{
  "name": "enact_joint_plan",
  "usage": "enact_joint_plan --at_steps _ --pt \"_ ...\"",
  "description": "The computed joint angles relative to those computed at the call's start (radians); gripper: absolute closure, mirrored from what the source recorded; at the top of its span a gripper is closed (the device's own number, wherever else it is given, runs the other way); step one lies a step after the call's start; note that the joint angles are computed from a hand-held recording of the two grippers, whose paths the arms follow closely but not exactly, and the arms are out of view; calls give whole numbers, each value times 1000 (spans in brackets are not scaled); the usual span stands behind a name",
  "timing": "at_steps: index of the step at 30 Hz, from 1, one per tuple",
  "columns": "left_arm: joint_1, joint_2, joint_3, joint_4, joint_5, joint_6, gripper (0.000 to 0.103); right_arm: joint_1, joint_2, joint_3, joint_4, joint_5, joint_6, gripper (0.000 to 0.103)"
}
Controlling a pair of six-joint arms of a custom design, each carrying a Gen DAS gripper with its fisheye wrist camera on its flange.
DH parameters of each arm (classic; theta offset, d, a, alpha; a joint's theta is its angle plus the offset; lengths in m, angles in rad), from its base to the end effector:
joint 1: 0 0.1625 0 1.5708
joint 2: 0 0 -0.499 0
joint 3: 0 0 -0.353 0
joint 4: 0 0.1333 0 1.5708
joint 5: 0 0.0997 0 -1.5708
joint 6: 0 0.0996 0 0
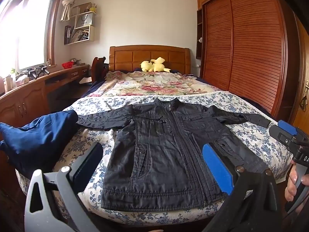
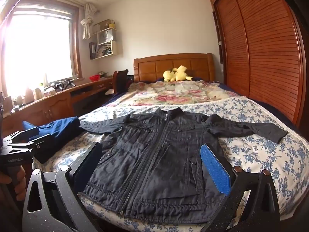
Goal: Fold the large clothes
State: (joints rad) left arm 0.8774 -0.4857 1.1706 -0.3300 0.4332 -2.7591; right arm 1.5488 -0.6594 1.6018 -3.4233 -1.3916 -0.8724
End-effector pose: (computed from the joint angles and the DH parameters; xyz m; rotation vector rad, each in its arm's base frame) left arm -0.2877 -0.6961 0.0641 0.2321 1.9353 -1.4006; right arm 0.1347 -0.7436 0.2012 1.1852 -2.3383 1.2572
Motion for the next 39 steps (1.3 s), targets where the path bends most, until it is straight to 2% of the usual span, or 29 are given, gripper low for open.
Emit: enact_joint_plan --at_steps 39 --pt "-7 -10 28 -38 13 40 0 -9 8 -1 -9 5 -6 0"
